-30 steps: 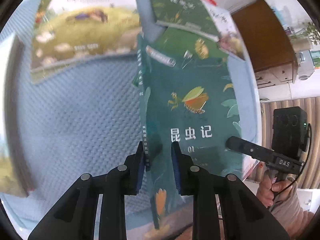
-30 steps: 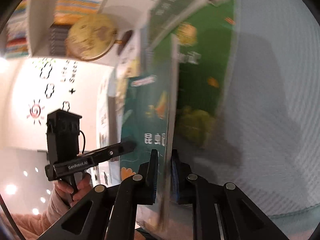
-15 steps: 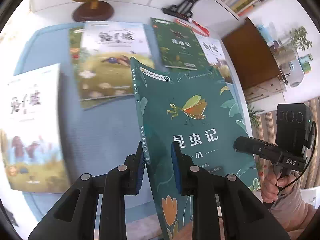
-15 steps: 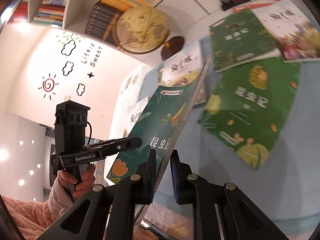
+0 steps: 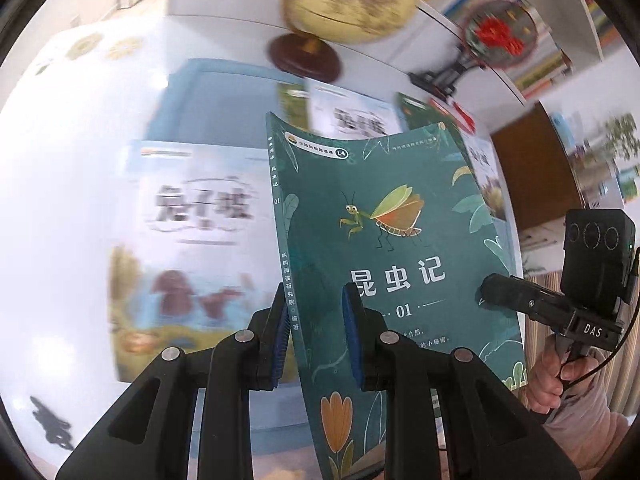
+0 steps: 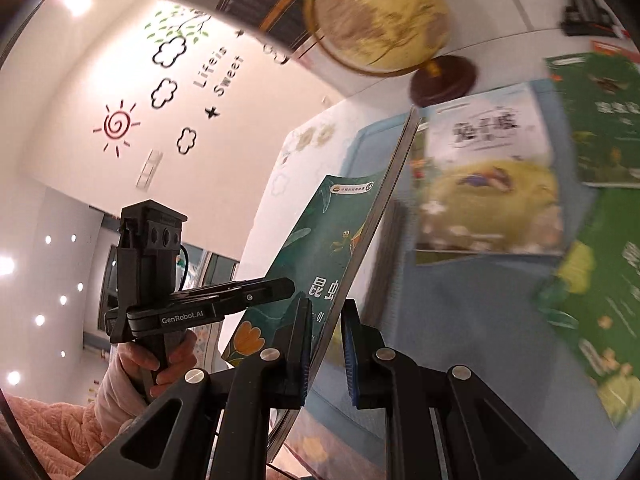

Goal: Organize books

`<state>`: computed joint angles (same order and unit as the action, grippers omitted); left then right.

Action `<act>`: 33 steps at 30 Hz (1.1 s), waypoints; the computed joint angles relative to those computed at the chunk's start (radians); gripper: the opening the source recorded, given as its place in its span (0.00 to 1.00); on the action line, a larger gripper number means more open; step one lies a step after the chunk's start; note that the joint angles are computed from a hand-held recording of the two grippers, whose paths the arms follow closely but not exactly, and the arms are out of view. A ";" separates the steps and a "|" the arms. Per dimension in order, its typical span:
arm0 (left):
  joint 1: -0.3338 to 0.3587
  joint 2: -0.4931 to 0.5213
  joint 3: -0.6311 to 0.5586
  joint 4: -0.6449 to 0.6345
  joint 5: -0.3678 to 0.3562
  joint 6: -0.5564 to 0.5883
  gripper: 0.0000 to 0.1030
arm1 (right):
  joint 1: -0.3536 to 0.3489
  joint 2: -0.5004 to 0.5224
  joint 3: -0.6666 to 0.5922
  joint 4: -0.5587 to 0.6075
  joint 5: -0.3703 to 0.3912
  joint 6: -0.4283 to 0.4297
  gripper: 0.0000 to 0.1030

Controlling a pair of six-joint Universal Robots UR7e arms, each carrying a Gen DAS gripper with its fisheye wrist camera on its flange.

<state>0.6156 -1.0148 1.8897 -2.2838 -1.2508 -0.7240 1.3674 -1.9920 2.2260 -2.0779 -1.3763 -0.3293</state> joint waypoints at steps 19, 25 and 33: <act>0.179 -0.087 0.061 0.049 0.028 0.011 0.20 | 0.115 0.347 0.071 -0.330 -0.093 0.199 0.14; 0.184 -0.058 0.038 0.095 0.034 0.012 0.21 | 0.118 0.374 0.072 -0.333 -0.146 0.226 0.14; 0.188 -0.057 0.037 0.117 0.028 0.010 0.22 | 0.132 0.405 0.075 -0.345 -0.184 0.266 0.14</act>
